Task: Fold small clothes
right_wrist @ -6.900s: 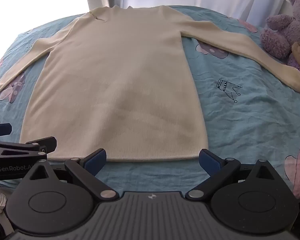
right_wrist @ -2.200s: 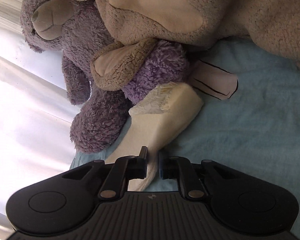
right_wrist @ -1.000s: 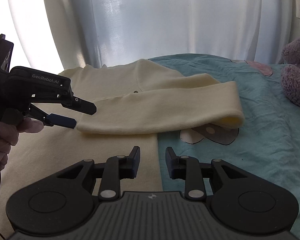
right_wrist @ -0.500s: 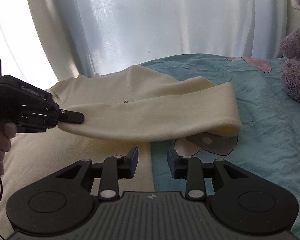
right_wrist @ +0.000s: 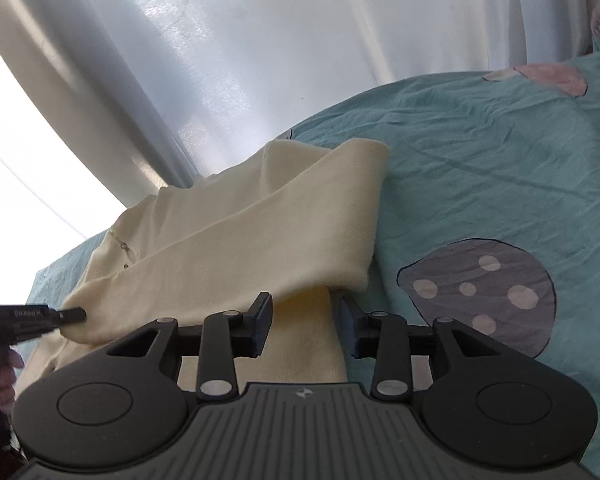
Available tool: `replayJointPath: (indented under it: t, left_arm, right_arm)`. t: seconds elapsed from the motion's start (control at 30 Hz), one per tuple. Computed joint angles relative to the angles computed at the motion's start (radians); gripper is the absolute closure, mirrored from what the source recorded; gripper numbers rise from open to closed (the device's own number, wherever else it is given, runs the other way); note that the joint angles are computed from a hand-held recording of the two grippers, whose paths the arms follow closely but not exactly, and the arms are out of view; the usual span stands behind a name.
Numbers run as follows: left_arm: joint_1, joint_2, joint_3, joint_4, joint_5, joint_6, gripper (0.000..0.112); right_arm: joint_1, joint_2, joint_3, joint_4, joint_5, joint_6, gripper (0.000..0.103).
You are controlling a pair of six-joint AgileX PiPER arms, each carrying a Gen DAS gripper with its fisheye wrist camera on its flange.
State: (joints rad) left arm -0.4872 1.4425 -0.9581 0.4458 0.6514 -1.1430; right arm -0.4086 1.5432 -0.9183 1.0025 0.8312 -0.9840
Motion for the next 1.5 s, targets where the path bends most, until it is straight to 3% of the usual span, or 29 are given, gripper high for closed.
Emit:
replayJointPath:
  t: [0.1,0.13,0.2,0.3,0.43,0.53,0.73,0.87,1.03,1.27,1.4,1.5]
  left_arm:
    - [0.024,-0.022,0.052,-0.005,-0.065,-0.012,0.099]
    - [0.026,-0.027,0.055,-0.010,-0.068,-0.010,0.105]
    - [0.012,-0.026,0.047,0.019,-0.065,-0.048,0.106]
    - [-0.023,-0.028,0.025,0.111,-0.026,-0.108,0.106]
    - [-0.072,-0.038,0.009,0.302,0.018,-0.207,0.106]
    - [-0.079,-0.038,-0.001,0.370,0.041,-0.232,0.106]
    - [-0.021,0.031,-0.008,0.253,0.045,-0.123,0.106]
    - [-0.026,-0.002,0.023,0.245,0.048,-0.141,0.103]
    - [-0.013,-0.068,0.055,0.265,0.034,-0.190,0.101]
    - [0.021,0.023,0.010,0.164,-0.016,-0.097,0.093]
    - [0.010,0.033,0.008,0.204,-0.029,-0.144,0.077]
    - [0.009,0.015,0.011,0.179,-0.027,-0.150,0.074]
  right_arm:
    - [-0.013,0.036,-0.022,0.046,0.030,0.036,0.067]
    - [-0.016,0.046,-0.028,0.062,0.038,0.045,0.067]
    - [-0.005,0.060,-0.036,0.071,0.026,0.067,0.069]
    - [0.036,0.073,-0.050,0.035,-0.026,0.117,0.088]
    - [0.084,0.045,-0.040,0.036,-0.106,0.093,0.095]
    - [0.087,0.031,-0.023,0.097,-0.096,0.003,0.095]
    - [0.122,0.059,-0.032,-0.010,-0.135,0.049,0.096]
    - [0.115,-0.001,-0.055,-0.117,-0.079,0.107,0.082]
    - [0.106,-0.106,-0.030,-0.128,-0.086,0.027,0.081]
    - [0.236,-0.085,-0.018,-0.184,-0.228,0.028,0.082]
    - [0.335,-0.048,0.016,-0.373,-0.370,0.140,0.086]
    - [0.328,-0.046,0.042,-0.315,-0.395,0.049,0.086]
